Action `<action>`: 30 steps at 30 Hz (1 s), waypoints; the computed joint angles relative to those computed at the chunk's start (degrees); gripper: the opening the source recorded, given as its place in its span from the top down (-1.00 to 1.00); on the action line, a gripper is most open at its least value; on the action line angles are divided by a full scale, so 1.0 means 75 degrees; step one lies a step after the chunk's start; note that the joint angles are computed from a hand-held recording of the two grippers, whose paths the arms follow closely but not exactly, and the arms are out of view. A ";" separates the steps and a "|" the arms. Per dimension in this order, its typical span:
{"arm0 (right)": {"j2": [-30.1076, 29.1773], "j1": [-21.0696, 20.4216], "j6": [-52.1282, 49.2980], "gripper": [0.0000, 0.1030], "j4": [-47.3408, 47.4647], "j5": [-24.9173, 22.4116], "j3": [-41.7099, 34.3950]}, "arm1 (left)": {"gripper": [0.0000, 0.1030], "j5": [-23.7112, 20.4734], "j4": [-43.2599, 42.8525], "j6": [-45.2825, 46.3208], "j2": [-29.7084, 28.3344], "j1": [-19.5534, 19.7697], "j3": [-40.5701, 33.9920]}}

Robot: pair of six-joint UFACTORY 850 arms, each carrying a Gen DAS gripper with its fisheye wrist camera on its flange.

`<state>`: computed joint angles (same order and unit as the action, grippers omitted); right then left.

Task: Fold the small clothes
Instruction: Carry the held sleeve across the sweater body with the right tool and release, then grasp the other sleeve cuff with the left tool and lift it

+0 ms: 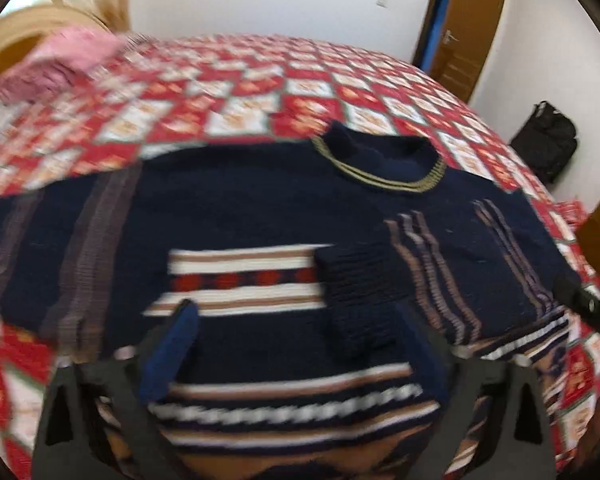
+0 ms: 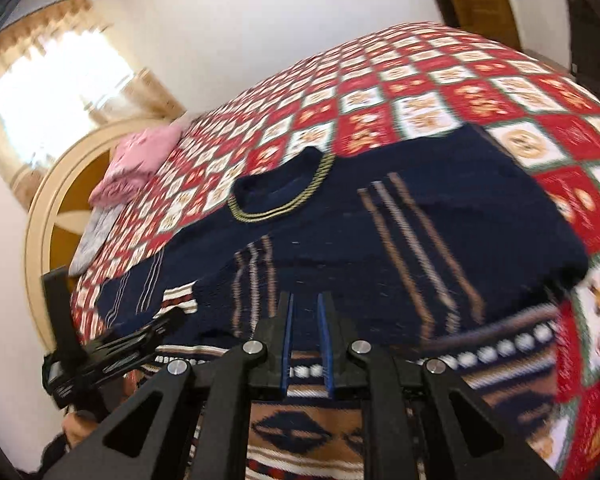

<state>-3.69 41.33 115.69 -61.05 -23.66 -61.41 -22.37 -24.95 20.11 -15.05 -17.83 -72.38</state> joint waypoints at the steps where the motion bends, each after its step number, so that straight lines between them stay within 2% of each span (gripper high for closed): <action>1: 0.0061 0.0039 0.0155 0.75 -0.0086 -0.0062 0.0072 | -0.40 -0.0321 -0.0180 0.0028 -0.0232 -0.0036 -0.0215; 2: 0.0109 0.0056 0.0230 0.75 -0.0119 -0.0105 0.0151 | -0.35 -0.0405 -0.0170 -0.0131 -0.0359 -0.0097 -0.0309; 4: 0.0117 0.0136 0.0244 0.75 -0.0077 -0.0230 0.0203 | -0.29 -0.0012 0.0163 -0.0431 -0.0258 -0.0244 -0.0181; 5: 0.0158 0.0156 0.0280 0.75 -0.0056 -0.0258 0.0284 | -0.13 -0.0102 -0.0140 -0.0102 -0.0265 -0.0282 -0.0210; 7: 0.0189 0.0177 0.0527 0.75 -0.0111 -0.0280 0.0393 | 0.07 -0.0346 -0.0871 0.0730 -0.0244 -0.0313 -0.0231; 9: 0.0268 0.0122 0.0706 0.75 -0.0092 -0.0201 0.0548 | 0.07 -0.0281 -0.0783 0.0836 -0.0212 -0.0416 -0.0219; 12: 0.0446 0.0117 0.1168 0.75 -0.0286 -0.0173 0.0808 | 0.08 -0.0259 -0.0404 0.0345 -0.0363 -0.0468 -0.0329; 14: 0.0583 0.0175 0.1371 0.75 -0.0362 -0.0513 0.0912 | 0.70 -0.0093 -0.0451 0.0339 -0.0335 -0.0460 -0.0303; 16: 0.0788 0.0246 0.1654 0.75 -0.0393 -0.0981 0.1060 | 0.71 -0.0425 -0.1175 0.0957 -0.0444 -0.0368 -0.0486; 22: 0.1491 0.0387 0.2459 0.75 -0.0390 -0.2157 0.1583 | 0.73 -0.0289 -0.2542 0.2413 -0.0182 -0.0068 -0.0588; 27: 0.1869 0.0530 0.2786 0.75 -0.0371 -0.2864 0.1843 | 0.73 0.0122 -0.1935 0.1809 -0.0206 0.0300 -0.0851; 30: 0.1889 0.0481 0.2792 0.75 -0.0279 -0.2762 0.1897 | 0.73 0.0182 -0.1244 0.1272 -0.0436 0.0401 -0.1046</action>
<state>10.47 44.93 136.63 -63.15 -44.37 -47.19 -21.00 -34.28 29.66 -18.32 -14.82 -80.22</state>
